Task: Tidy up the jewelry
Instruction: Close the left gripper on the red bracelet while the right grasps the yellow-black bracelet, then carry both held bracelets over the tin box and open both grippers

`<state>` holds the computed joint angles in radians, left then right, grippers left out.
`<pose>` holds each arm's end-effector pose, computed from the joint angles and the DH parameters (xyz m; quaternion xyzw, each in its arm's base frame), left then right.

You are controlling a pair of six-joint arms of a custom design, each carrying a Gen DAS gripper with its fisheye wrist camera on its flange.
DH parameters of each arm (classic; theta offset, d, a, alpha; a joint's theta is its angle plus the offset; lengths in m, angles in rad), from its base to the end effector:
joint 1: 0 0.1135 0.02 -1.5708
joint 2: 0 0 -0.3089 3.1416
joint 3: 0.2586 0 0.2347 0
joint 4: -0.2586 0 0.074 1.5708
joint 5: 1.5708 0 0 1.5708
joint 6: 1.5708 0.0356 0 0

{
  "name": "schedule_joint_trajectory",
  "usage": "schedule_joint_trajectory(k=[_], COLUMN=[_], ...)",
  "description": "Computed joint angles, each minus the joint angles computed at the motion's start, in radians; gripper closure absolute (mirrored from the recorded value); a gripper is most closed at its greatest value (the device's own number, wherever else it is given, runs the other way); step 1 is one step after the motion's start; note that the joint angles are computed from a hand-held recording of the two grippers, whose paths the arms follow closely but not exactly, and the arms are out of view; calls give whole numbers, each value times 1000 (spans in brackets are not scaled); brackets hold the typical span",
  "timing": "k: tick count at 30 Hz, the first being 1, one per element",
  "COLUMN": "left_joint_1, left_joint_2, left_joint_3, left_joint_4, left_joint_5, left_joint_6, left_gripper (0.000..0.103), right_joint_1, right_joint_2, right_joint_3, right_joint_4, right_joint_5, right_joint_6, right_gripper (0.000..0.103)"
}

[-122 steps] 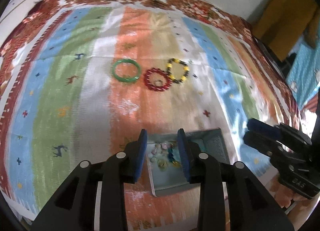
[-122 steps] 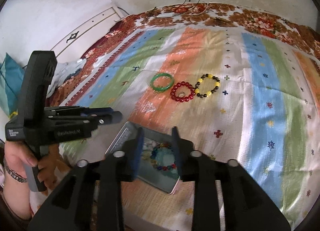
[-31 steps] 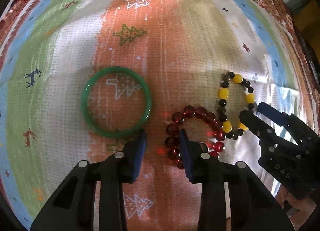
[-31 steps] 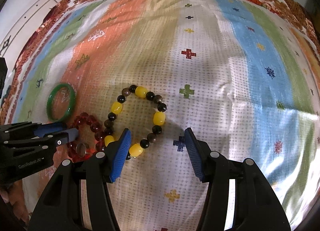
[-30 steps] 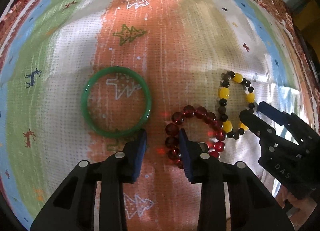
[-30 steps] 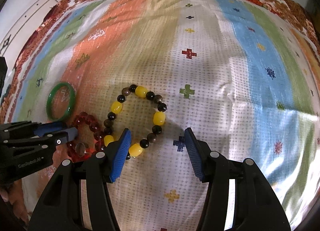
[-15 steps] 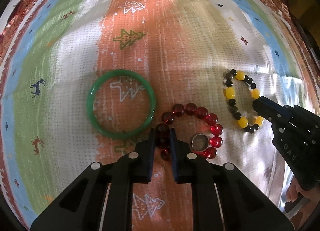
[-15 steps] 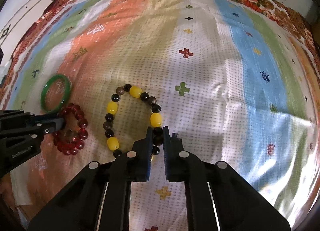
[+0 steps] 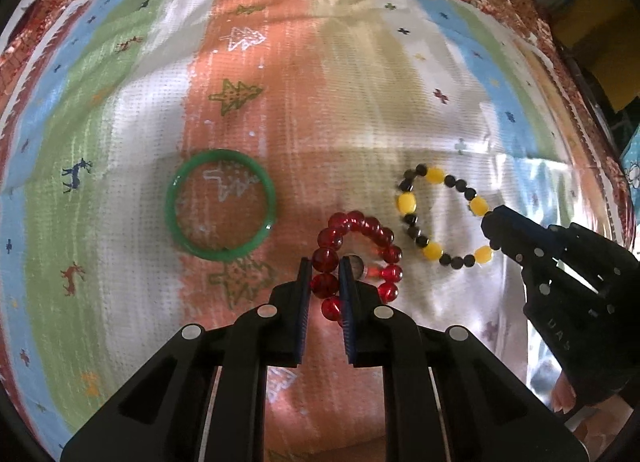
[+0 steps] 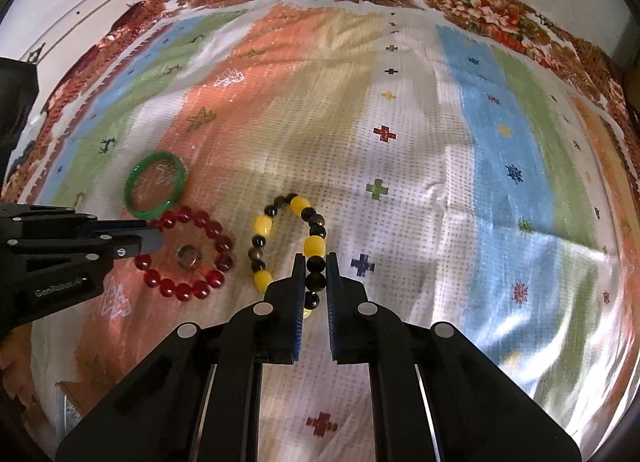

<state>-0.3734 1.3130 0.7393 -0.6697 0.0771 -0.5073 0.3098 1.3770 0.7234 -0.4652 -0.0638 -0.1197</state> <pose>0.1848 -0.0754 0.2358 -0.0597 0.9841 -0.1038 0.1311 0.2136 0.0707 0.2278 -0.2146 0.9502 0.0522 0.2200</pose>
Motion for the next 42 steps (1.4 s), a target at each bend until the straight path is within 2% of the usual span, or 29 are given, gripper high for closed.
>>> schedule_joint_trajectory(k=[4, 6, 10, 16, 24, 26, 28, 30, 36, 42], left_joint_1=[-83, -98, -145, -210, -234, -263, -334, -385, -472, -614], left_joint_2=[-19, -30, -36, -83, -171, -183, -178, -183, -217, -238], left_joint_3=[10, 20, 39, 50, 47, 59, 92, 113, 150, 193], left_joint_4=[9, 16, 11, -40, -97, -126, -184, -224, -296, -369], left_joint_5=[-17, 0, -23, -82, -113, -154, -249, -303, -370, -464], left_joint_6=[-73, -94, -124, -169, -238, -255, -280, -307, -365, -488], left_gripper=[90, 90, 90, 90, 90, 90, 90, 90, 90, 90], right_joint_1=[-9, -18, -27, -6, 28, 43, 57, 68, 60, 114], right_joint_2=[-49, -73, -115, -177, -253, -271, -288, -312, -383, -460], right_joint_3=[1, 2, 7, 8, 29, 33, 34, 34, 45, 56], right_joint_4=[-34, -50, -83, -124, -172, -186, -198, -212, -258, -303], right_joint_5=[-14, -24, -36, -42, -29, -18, -7, 2, -15, 15], right_joint_6=[-2, -2, -2, 8, 39, 51, 58, 64, 81, 109], right_gripper=[92, 92, 92, 92, 92, 92, 92, 92, 92, 92])
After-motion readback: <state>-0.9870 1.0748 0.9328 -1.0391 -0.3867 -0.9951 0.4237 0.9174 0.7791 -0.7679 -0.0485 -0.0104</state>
